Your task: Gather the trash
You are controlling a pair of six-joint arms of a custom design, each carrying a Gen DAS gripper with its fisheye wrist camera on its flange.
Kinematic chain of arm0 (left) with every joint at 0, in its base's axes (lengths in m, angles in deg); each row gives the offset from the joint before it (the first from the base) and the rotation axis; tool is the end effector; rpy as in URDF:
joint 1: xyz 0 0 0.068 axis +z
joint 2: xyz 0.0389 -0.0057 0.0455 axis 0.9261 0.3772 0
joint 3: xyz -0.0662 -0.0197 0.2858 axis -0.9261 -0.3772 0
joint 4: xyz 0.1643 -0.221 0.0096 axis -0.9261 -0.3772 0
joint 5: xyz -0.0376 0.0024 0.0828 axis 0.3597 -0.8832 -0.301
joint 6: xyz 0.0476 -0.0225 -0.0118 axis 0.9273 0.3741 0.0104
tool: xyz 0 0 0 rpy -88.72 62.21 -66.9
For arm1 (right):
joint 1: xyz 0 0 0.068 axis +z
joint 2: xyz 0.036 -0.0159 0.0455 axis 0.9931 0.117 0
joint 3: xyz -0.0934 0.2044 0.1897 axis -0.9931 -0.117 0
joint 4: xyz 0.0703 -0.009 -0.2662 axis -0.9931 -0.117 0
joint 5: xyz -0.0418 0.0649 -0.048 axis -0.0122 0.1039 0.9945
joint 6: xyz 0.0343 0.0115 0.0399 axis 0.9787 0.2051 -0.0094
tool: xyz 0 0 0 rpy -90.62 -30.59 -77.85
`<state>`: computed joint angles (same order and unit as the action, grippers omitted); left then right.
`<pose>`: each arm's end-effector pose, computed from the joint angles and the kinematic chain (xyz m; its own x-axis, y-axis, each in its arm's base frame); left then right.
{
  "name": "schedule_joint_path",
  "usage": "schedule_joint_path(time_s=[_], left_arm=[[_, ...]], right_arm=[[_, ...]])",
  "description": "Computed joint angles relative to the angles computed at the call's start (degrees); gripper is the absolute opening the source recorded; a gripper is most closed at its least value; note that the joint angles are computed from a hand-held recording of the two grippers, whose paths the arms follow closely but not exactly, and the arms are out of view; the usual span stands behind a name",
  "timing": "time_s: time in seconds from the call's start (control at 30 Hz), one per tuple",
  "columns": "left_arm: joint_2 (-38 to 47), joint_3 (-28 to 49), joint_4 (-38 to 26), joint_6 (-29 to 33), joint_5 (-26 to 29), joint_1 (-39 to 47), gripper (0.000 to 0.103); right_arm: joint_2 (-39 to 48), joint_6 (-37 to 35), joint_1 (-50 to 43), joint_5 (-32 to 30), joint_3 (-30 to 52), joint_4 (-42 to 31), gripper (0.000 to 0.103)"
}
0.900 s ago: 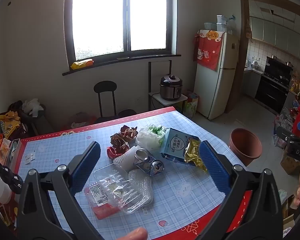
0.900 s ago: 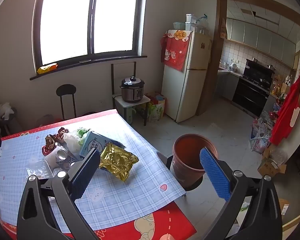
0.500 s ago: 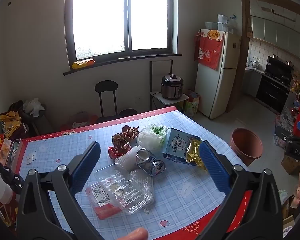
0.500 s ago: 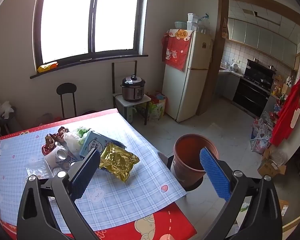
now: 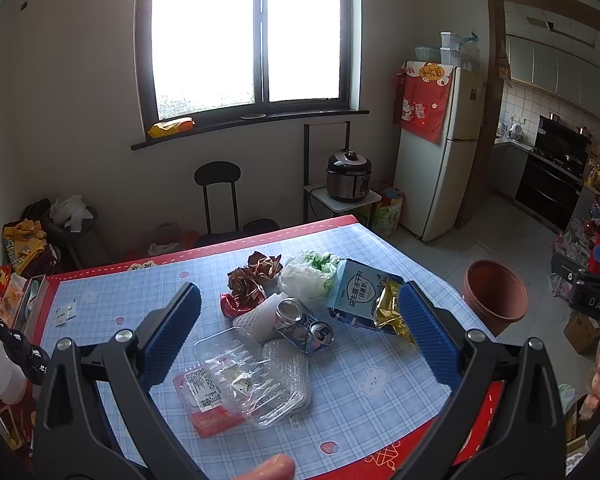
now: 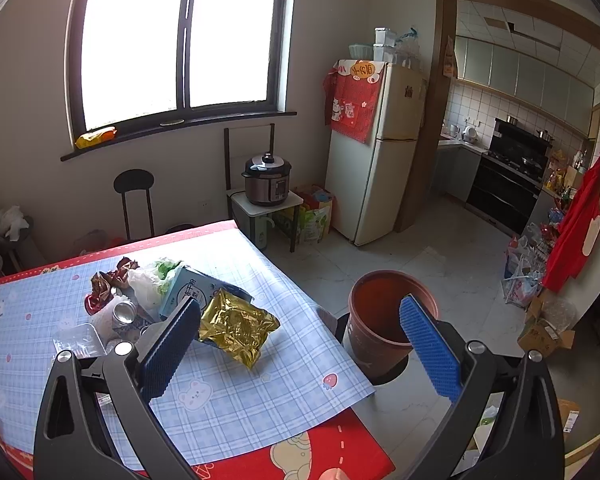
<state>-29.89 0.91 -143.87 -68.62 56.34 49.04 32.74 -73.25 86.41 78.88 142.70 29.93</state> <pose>0.1717 -0.0379 0.4351 -0.5136 -0.1843 -0.8380 -0.3610 0.9324 0.0162 0.2770 0.0187 0.4345 -0.5355 -0.1655 -0.8282 -0.2155 0.9749 -0.0554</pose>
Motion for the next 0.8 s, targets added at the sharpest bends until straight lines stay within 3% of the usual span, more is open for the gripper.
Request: schedule_joint_path(time_s=[0.8], left_arm=[[0.24,1.09,-0.31,0.63,1.10,0.84,0.098]], right_arm=[[0.82,-0.01,0.06,0.70,0.36,0.38,0.098]])
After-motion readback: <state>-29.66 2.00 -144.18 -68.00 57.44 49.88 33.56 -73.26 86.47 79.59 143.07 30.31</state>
